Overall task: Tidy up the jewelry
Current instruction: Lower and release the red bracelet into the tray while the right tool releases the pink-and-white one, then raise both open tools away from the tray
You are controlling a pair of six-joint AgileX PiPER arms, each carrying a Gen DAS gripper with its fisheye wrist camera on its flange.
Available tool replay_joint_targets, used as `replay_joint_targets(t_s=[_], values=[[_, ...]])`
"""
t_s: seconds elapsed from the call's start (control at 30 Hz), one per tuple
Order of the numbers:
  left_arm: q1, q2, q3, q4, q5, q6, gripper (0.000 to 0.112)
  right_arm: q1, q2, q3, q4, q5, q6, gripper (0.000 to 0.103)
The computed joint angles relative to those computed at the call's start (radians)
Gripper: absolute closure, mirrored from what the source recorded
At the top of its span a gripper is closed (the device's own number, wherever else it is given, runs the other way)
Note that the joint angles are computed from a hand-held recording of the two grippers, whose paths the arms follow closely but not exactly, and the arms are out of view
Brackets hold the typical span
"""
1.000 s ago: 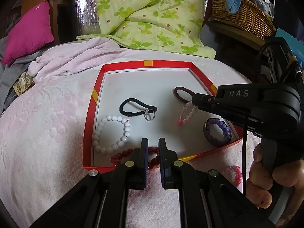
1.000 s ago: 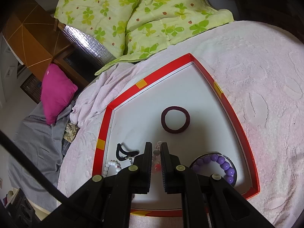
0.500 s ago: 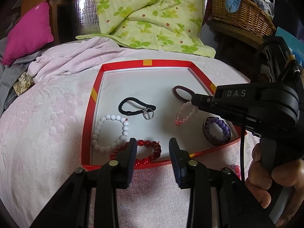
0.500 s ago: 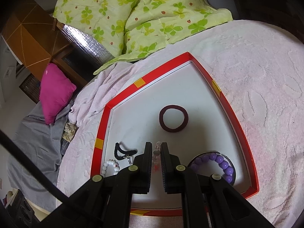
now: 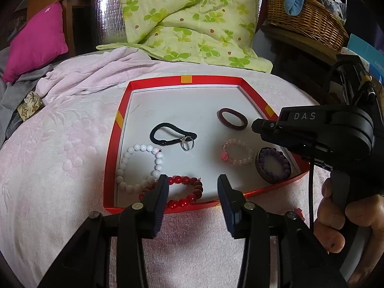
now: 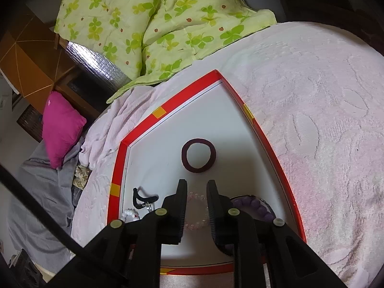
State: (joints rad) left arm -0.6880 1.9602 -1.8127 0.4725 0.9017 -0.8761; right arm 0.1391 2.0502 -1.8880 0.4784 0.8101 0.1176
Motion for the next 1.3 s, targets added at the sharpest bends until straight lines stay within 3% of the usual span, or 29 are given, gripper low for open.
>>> replay_joint_targets(t_s=[0.5,0.87,1.0,1.3], values=[[-0.001,-0.020,0.021,0.019,0.000,-0.036,0.048,-0.006,-0.046,0.045,0.008,-0.016,-0.042,0.084],[-0.003,-0.042,0.049,0.033,0.004,-0.040,0.045,-0.005,-0.089,0.086,-0.003,-0.015,-0.080,0.079],[0.002,-0.076,0.096,0.056,0.002,-0.050,0.045,-0.008,-0.111,0.115,0.008,-0.027,-0.092,0.053],[0.015,-0.160,0.200,0.094,-0.008,-0.082,0.045,-0.011,-0.163,0.169,0.010,-0.035,-0.143,0.052]])
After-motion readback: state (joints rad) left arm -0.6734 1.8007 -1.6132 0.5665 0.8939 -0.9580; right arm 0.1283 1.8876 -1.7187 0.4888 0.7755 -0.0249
